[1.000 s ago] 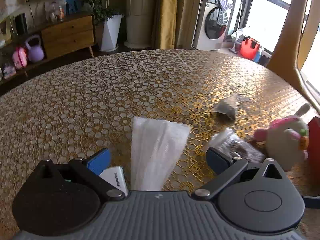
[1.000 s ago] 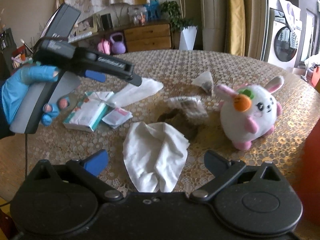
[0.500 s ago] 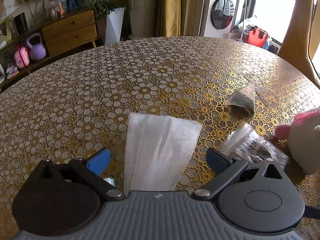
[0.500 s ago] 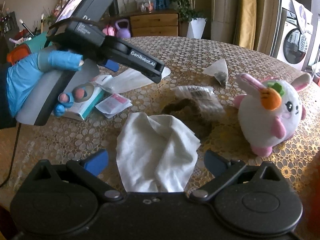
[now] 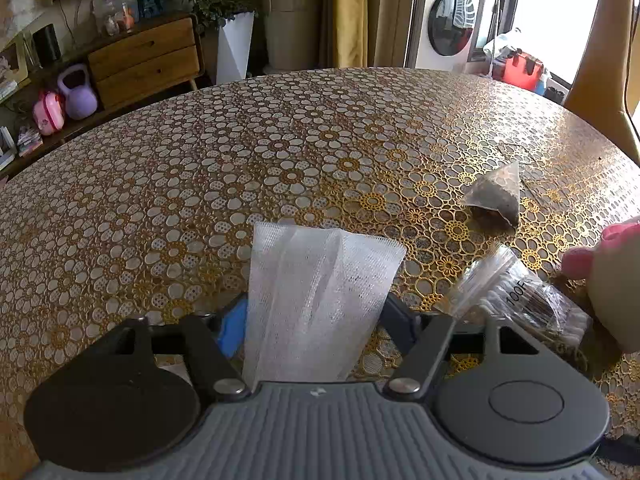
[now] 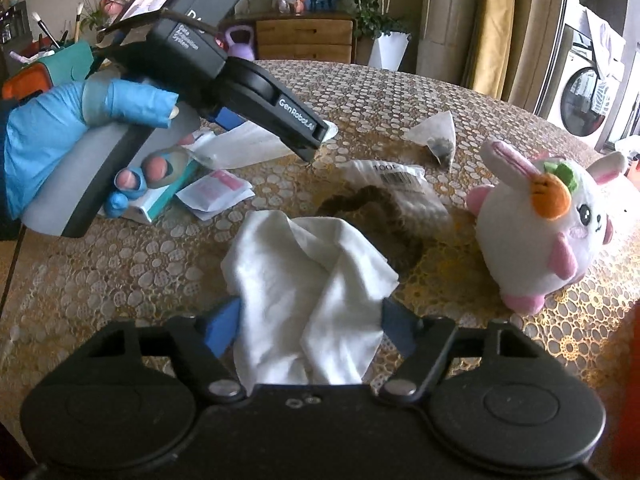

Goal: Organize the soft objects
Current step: 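Grasp the white mesh bag with the left tool while the right tool grasps the white cloth, then carry the mesh bag with the left tool while the right tool carries the cloth over the tin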

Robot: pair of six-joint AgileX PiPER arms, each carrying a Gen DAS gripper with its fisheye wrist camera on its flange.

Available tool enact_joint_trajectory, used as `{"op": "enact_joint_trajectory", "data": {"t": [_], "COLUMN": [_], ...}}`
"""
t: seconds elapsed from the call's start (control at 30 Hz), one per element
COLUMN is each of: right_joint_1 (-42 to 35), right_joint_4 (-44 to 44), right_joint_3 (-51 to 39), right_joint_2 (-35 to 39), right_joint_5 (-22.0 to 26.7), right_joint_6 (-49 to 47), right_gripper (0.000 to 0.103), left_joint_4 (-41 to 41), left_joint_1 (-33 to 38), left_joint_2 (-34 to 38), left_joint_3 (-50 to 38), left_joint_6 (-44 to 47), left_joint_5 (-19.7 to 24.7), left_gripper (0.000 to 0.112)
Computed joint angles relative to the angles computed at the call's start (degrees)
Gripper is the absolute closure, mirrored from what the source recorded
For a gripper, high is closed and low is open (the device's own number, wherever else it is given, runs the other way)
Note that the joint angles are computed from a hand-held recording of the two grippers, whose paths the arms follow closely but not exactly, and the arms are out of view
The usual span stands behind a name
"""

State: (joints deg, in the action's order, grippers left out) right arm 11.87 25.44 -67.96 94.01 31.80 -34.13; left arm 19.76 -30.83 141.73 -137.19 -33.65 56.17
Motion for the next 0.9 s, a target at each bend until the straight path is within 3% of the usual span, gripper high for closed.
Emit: {"op": "enact_joint_trajectory", "data": {"t": [0.13, 0.27, 0.43, 0.7, 0.9], "right_joint_1": [0.4, -0.1, -1.0, -4.3, -8.1], "right_joint_4": [-0.1, 1.1, 1.8, 9.0, 13.6], "right_joint_3": [0.5, 1.1, 1.7, 5.0, 5.8], "right_joint_2": [-0.7, -1.6, -2.7, -7.5, -11.9], "right_joint_5": [-0.2, 0.0, -0.3, -0.8, 2.4], "right_joint_6": [0.2, -0.9, -0.7, -5.4, -8.0], "right_gripper": [0.046, 0.063, 0.087, 0.091, 0.091], "left_joint_4": [0.1, 3.6, 4.5, 5.9, 4.8], "left_joint_1": [0.1, -0.6, -1.1, -2.2, -3.1], "left_joint_2": [-1.3, -4.9, -7.6, -12.9, -18.4], "left_joint_3": [2.0, 8.4, 12.0, 17.6, 22.9], "left_joint_6": [-0.9, -4.5, -5.6, -8.1, -10.0], "left_joint_5": [-0.9, -5.2, -7.2, -9.1, -10.9], "left_gripper": [0.069, 0.079, 0.09, 0.094, 0.094]}}
